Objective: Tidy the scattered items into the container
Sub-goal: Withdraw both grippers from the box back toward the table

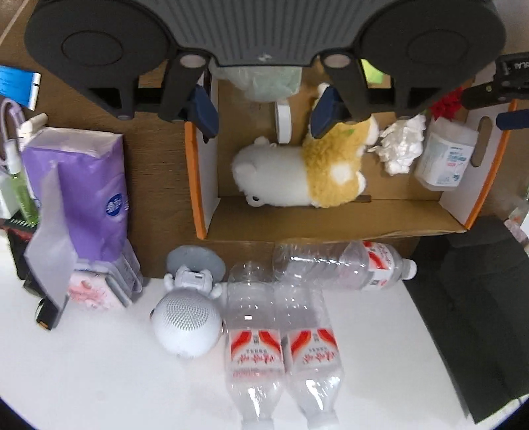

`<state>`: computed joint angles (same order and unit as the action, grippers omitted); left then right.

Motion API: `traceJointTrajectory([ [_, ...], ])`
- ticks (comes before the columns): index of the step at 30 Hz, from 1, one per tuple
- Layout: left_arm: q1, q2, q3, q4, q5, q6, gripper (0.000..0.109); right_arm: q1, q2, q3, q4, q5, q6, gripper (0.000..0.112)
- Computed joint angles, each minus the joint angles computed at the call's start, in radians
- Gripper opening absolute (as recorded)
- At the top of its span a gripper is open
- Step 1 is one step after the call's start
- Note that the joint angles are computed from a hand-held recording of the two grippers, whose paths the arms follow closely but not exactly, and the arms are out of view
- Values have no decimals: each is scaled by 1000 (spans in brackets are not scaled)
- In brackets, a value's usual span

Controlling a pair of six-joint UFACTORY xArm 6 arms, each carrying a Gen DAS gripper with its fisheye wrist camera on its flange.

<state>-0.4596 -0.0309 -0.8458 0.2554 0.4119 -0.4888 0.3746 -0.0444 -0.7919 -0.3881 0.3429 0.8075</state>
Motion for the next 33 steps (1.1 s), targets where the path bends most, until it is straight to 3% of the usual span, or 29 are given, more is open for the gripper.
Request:
traceJointTrajectory([
  [4, -20, -65, 32, 106, -3, -118, 98, 37, -61, 20, -16, 47, 38, 68],
  [13, -86, -200, 60, 122, 106, -171, 100, 133, -209, 54, -12, 148, 76, 70],
  [21, -140, -358, 128, 225, 174, -307, 102, 212, -374, 133, -145, 214, 199, 74],
  [27, -207, -505, 235, 513, 152, -593, 103, 280, -505, 198, -310, 263, 360, 83],
  [33, -272, -621, 341, 715, 165, -796, 103, 392, -635, 280, -473, 355, 542, 83],
])
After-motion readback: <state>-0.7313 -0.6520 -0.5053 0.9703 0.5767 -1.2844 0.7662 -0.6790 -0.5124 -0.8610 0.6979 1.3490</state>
